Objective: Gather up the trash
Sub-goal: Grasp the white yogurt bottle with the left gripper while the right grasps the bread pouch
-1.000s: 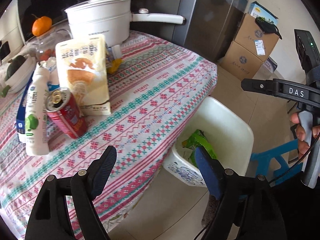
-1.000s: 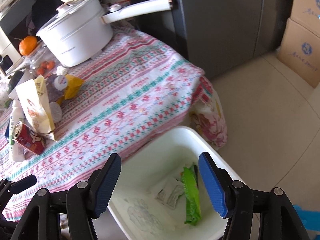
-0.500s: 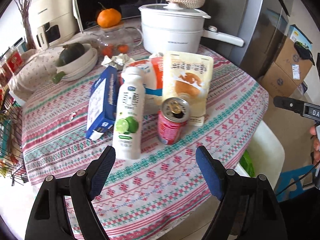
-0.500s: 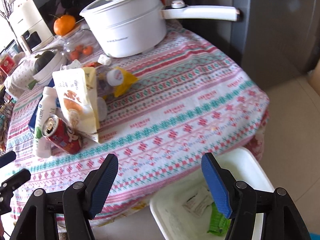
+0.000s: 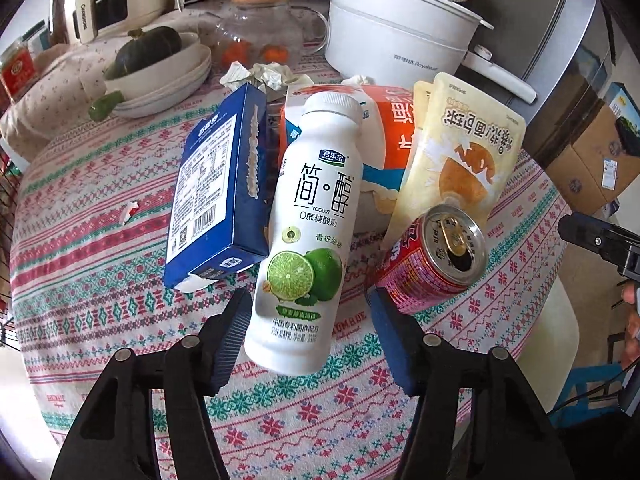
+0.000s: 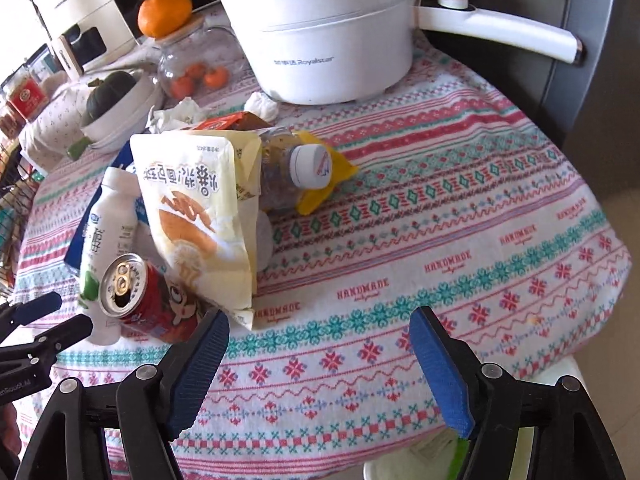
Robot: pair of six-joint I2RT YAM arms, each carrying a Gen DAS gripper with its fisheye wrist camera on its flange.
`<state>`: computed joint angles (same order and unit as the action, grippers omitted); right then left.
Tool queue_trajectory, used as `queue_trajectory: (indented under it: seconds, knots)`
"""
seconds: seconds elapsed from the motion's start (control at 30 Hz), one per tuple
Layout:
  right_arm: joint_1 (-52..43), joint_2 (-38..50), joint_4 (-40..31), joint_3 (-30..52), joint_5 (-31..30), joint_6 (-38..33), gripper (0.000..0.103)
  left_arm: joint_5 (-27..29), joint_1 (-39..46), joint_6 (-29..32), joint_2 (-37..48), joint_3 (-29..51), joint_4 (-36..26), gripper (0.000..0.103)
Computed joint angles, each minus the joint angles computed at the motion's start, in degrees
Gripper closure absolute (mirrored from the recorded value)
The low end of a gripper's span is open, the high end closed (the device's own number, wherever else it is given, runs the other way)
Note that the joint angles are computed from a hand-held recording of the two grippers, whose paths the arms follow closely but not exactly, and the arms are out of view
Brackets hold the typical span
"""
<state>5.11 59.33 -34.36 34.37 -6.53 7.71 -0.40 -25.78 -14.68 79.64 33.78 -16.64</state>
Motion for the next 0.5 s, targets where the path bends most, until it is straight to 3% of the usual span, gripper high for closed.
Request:
queue_trajectory:
  seconds: [0.27, 0.5]
  knots:
    - [0.18, 6.67, 4.79, 0.29, -0.23, 0.62, 0.024, -0.15, 1.12, -0.49, 9.91, 3.97, 2.84, 0.047]
    - [-0.91, 10.43, 9.1, -0.65, -2.52, 1.77, 0.024, -0.38, 0.04, -1.77, 8.96, 4.91, 1.2, 0.05]
